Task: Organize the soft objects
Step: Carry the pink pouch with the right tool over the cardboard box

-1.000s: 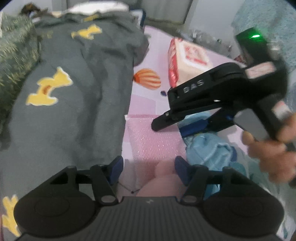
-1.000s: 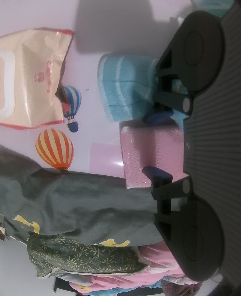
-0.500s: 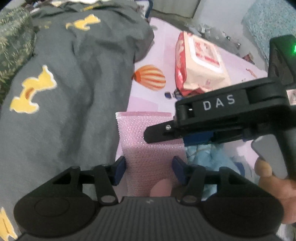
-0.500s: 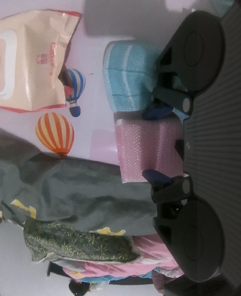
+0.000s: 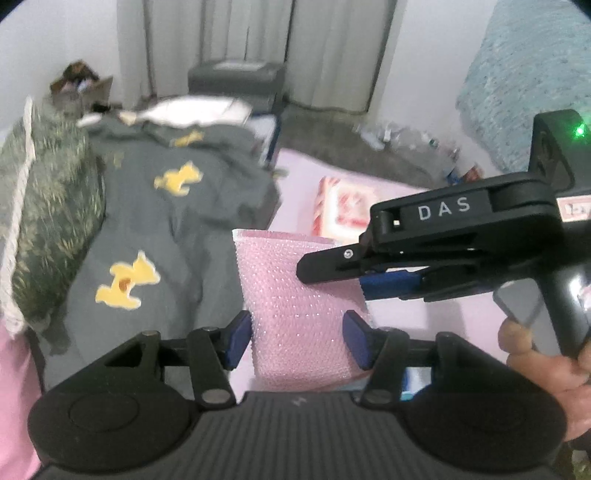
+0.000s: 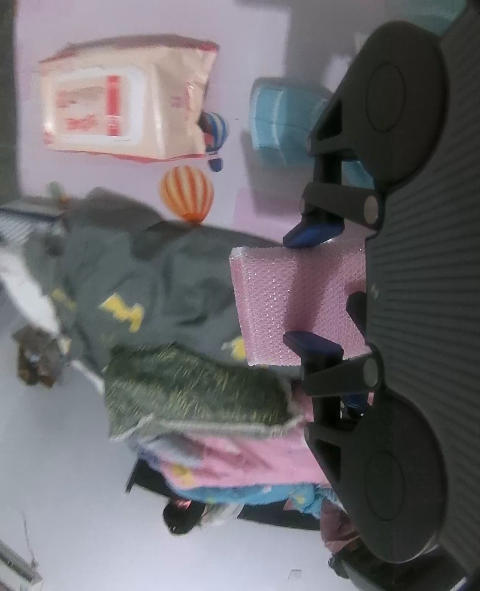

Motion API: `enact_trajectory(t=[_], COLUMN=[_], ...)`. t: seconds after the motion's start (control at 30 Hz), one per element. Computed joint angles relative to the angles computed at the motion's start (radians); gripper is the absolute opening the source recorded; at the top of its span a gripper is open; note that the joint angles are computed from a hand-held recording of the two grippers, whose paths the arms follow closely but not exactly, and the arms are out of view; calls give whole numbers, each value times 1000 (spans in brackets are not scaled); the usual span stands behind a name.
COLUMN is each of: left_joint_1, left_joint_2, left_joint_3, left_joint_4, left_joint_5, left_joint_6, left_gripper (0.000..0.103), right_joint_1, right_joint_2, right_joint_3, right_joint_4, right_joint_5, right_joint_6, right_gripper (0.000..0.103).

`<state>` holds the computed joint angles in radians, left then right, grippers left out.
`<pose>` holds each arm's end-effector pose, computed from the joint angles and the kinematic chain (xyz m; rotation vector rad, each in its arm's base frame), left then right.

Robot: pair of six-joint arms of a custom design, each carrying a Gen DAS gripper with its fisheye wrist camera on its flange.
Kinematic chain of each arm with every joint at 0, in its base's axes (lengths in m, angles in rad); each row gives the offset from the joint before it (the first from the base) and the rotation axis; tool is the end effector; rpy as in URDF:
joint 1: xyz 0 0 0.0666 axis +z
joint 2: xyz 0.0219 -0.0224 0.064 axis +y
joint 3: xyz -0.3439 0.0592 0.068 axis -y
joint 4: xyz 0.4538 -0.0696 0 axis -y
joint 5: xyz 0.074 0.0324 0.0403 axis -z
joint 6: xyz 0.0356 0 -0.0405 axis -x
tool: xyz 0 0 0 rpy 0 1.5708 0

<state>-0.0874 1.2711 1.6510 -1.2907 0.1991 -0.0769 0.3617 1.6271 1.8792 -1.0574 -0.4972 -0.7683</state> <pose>0.4709 -0.0487 0.5614 0.2871 2.4566 -0.2513 0.5753 0.2354 0.5073 0.2582 2.5360 1.0903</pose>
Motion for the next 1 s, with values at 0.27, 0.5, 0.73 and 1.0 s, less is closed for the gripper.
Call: enact_trajectory(t=[0.27,0.5,0.73,1.0], left_joint_1=[-183,-469,-679,-760], left_joint_2=[-105,-95,86,325], left_joint_3=[-5,-3,92,238], left_joint_4=[6,5,-34,-68], left_joint_5=[7,10,56,41], left_joint_6=[33,47,109,152], left_gripper=[55,57,58,60], right_joint_1=[-78,-292,-646,-866], right_joint_2=[-323,-691,-897,-843], right_joint_3=[-220,-493,-657,-719], right_joint_4=[1,-90,-299,-394], right_joint_5=[57,67,-13,-16], right_joint_6=[-4,-7,119,299], right_gripper=[48,49,49,50])
